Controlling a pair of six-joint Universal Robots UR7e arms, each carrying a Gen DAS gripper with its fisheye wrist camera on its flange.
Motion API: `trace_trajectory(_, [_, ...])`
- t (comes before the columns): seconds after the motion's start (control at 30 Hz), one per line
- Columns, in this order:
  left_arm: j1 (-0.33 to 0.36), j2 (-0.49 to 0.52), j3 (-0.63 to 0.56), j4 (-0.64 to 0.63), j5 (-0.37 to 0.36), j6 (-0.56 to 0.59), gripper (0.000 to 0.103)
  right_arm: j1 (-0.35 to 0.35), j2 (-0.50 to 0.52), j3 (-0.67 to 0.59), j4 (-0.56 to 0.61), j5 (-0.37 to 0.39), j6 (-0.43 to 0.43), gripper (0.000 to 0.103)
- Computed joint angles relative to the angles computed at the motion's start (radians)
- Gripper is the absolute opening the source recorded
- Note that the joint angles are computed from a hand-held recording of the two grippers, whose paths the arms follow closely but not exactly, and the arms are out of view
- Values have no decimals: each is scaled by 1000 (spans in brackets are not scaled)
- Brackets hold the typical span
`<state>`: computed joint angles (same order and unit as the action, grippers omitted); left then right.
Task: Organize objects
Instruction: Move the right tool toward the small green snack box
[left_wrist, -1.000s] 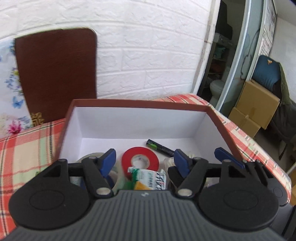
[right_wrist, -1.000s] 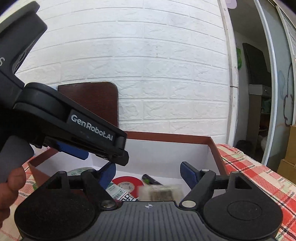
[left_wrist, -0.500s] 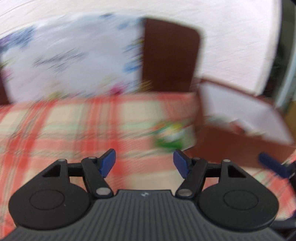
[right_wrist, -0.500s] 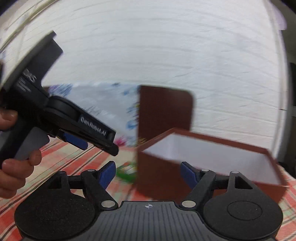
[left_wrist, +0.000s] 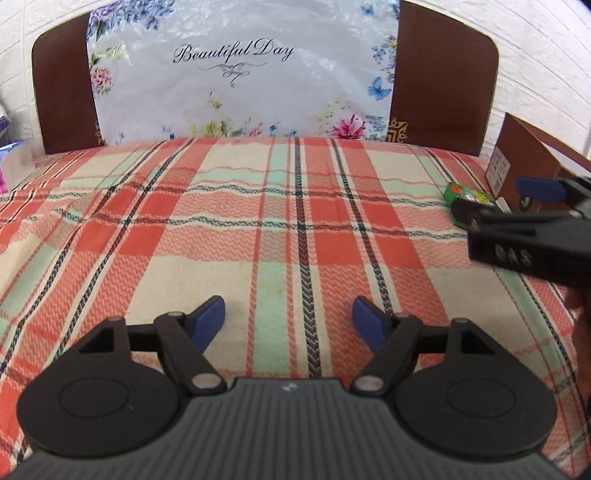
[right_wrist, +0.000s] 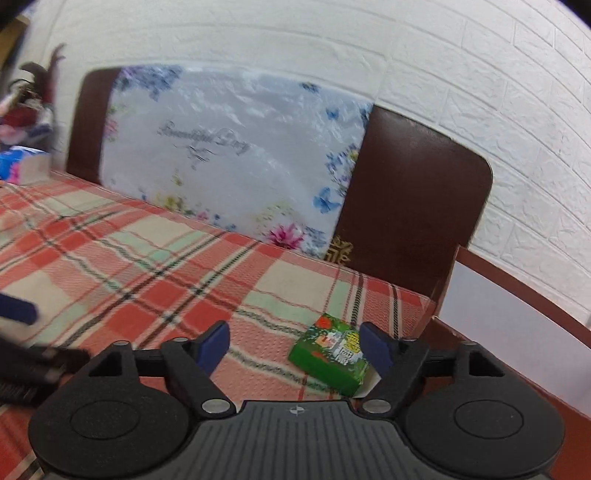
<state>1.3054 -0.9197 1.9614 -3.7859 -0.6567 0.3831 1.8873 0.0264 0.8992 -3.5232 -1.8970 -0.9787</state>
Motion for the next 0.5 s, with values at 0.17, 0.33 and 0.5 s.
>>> trace_trajectory(0.17, [18,-17,20,-16,-57,-19,79,2,29,-28,-79,-53,-20,64])
trace_trajectory(0.33, [24,-9,22,-44,-84,-10,83,-8,-37,85,-144,-63,119,70])
trace_trajectory(0.5, [34,-10,28,-68,-121,-9,86,7,-3,88,-175,-15,-107,88])
